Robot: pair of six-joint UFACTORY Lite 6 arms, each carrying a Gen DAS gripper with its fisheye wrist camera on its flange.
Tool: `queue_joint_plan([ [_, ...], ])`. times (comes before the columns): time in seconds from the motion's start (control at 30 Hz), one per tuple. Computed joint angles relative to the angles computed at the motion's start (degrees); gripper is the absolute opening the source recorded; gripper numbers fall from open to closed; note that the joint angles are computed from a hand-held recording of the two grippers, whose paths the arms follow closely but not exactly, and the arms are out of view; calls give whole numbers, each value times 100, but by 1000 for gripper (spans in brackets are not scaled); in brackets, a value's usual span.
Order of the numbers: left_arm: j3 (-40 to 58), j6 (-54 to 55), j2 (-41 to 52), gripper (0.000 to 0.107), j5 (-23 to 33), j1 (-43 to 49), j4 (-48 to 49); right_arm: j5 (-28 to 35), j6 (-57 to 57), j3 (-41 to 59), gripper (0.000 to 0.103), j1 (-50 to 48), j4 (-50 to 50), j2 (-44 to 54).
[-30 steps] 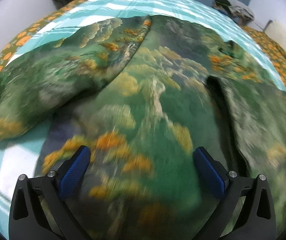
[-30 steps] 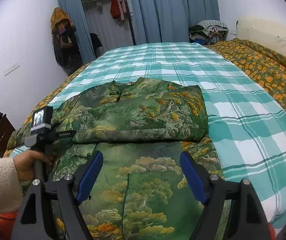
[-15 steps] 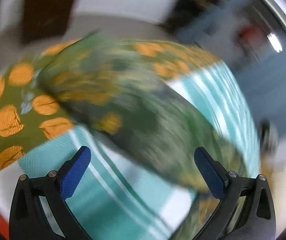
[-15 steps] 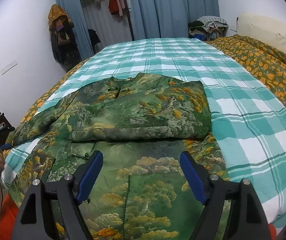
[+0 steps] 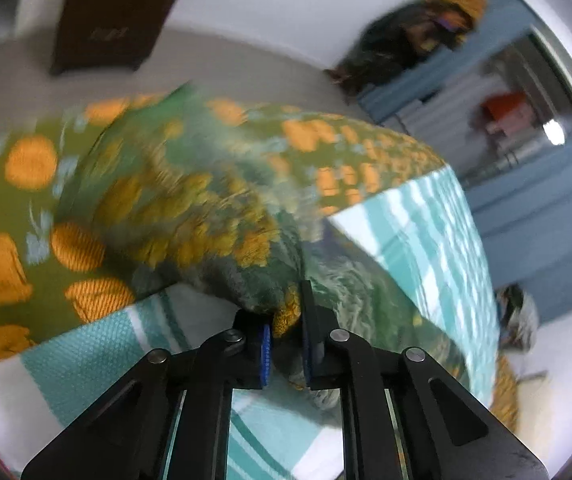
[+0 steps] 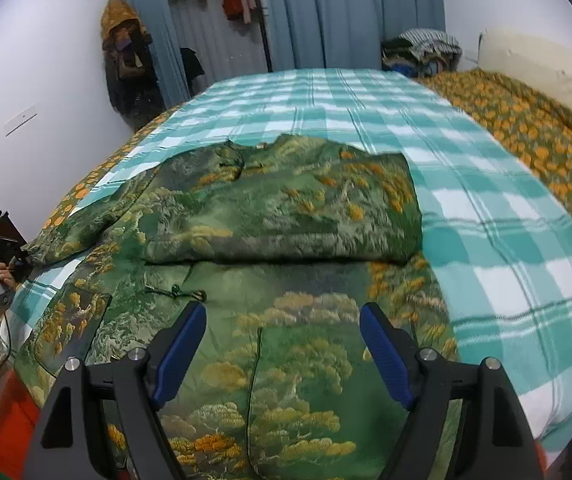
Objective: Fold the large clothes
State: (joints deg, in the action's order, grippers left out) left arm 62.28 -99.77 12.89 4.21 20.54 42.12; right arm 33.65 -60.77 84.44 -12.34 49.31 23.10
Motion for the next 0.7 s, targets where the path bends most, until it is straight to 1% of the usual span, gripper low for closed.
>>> queue_joint_plan([
  [0.03, 156, 310, -121, 9, 325, -162, -10, 21, -10, 2, 81, -6, 26, 14],
  [0.07, 350, 380, -185, 9, 641, -358, 193, 19, -37, 1, 81, 0, 56, 19],
  [0.17, 1127, 682, -248, 9, 1868, -1368, 1061, -30, -213, -81, 81, 42, 208, -40],
  [0.23, 1759, 1031, -50, 9, 2791, -2335, 1763, -46, -271, -128, 81, 76, 270, -65],
  [0.3, 2235, 1472, 230, 9, 3381, -3195, 2250, -53, -254, -152, 81, 110, 264, -71],
  [0.33, 2569, 1807, 503, 9, 3590, -3611, 2390, -49, -254, -164, 81, 117, 273, -77],
  [0.4, 3164, 2516, 1106, 9, 3778, -4229, 2390, -35, -282, -192, 81, 114, 321, -101],
  [0.5, 3835, 3270, 1945, 9, 3820, -4745, 2106, -23, -360, -254, 81, 75, 386, -162],
  [0.57, 4187, 3602, 2368, 9, 3803, -4942, 1683, 5, -366, -261, 81, 35, 383, -178],
  [0.6, 4423, 3854, 2664, 9, 3752, -4958, 1307, 31, -355, -241, 81, 13, 364, -167],
  [0.67, 4815, 4240, 3090, 13, 3842, -4999, 719, 89, -312, -192, 81, -10, 294, -129],
  [0.7, 5022, 4435, 3319, 17, 3943, -5038, 428, 111, -281, -154, 81, -10, 254, -101],
])
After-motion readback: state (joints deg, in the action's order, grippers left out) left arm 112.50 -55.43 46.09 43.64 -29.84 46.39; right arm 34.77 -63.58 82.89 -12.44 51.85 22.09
